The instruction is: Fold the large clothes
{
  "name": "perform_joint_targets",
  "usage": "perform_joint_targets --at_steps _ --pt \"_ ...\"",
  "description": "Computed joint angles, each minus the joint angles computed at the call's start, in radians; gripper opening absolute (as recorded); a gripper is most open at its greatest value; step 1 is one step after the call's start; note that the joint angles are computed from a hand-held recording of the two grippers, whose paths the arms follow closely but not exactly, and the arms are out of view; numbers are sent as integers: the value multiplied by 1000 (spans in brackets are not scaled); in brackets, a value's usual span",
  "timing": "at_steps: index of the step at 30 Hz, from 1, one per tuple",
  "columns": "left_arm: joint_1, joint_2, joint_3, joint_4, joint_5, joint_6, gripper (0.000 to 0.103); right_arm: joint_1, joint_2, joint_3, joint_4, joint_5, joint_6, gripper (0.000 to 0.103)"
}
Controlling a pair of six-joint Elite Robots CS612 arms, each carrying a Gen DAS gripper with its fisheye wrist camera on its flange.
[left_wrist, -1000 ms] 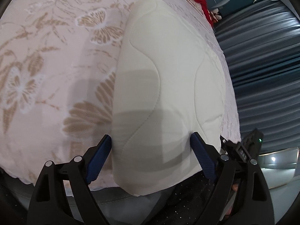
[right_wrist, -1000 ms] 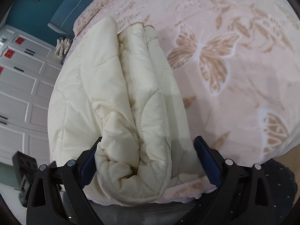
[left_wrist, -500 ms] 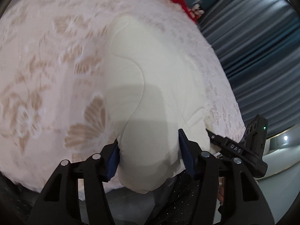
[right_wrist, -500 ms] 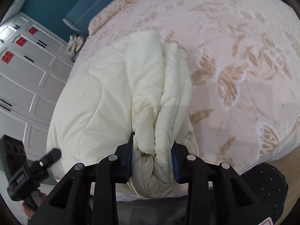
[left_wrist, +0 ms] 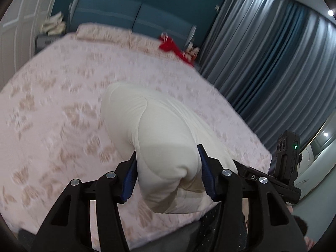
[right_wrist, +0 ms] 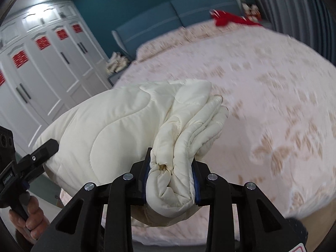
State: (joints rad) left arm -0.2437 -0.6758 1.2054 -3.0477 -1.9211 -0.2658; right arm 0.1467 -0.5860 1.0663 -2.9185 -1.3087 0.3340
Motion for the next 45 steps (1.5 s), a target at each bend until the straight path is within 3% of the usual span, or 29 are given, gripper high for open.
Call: perform_joint_targets --at_steps 6,12,14,18,20,22,26,29,30,34,39,45 --pt "36 20 -29 -141 -1 32 51 38 50 -115 -23 -50 -71 30" --pt "76 73 -77 -202 -12 46 51 69 169 -300 -2 -75 -104 30" --pt "91 108 -97 -187 -26 50 51 76 219 -361 64 -88 -101 30" --pt "113 181 -146 3 -39 9 59 77 308 -462 307 -69 -3 37" --pt "121 209 -150 124 -48 -34 68 69 303 -404 276 -15 104 48" --pt "127 204 -107 80 -60 -68 74 65 282 -351 235 8 125 54" --pt "124 153 -39 88 -7 -67 73 60 223 -283 273 11 62 54" --pt "108 99 11 98 111 -31 73 67 177 -238 285 -54 25 54" --pt "100 82 20 116 165 -24 73 73 166 -230 291 -91 5 50" --pt "75 49 18 170 306 -17 73 107 156 -258 341 -195 -116 13" --pt "40 38 -9 225 437 24 70 140 184 -324 375 -302 -218 6" --pt "22 63 -49 355 468 19 62 146 231 -415 483 -347 -214 6"
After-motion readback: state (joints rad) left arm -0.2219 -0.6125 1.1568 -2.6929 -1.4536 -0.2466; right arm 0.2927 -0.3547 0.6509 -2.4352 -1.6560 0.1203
